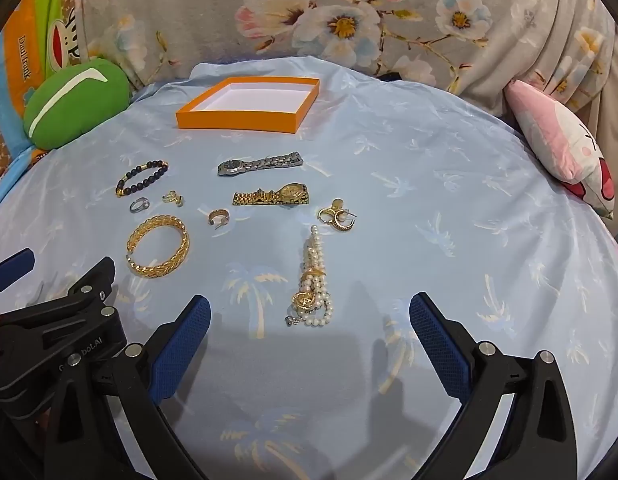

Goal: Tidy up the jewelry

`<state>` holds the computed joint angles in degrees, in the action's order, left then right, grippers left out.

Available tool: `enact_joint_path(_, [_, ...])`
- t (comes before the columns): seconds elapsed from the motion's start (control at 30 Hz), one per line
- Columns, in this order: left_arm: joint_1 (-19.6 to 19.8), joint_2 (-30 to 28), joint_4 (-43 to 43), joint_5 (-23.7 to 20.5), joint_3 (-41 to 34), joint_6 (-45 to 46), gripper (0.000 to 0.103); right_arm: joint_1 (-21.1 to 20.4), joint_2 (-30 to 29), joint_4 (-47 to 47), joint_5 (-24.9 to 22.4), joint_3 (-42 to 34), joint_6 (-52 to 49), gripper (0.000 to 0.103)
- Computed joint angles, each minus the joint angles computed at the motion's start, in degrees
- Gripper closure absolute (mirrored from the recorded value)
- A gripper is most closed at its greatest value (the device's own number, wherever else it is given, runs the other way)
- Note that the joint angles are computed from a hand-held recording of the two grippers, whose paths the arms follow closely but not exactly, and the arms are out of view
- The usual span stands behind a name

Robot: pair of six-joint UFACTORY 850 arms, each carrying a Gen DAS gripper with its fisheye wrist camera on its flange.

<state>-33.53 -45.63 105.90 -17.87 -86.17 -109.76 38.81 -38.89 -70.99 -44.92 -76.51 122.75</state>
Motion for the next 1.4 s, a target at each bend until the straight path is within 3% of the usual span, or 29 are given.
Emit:
enact_joint_path(1.2, [0.21,0.49,3.55,0.0,0.76,-4.05,0.01,0.4,-0.11,0.29,-2.02,-0.52,-0.9,0.005])
enact_joint_path(1.4, [0.1,0.23,0.82,0.16,0.34,-0.69,0.01,0.05,0.31,-0.13,-0.59,0.11,-0.02,0.005])
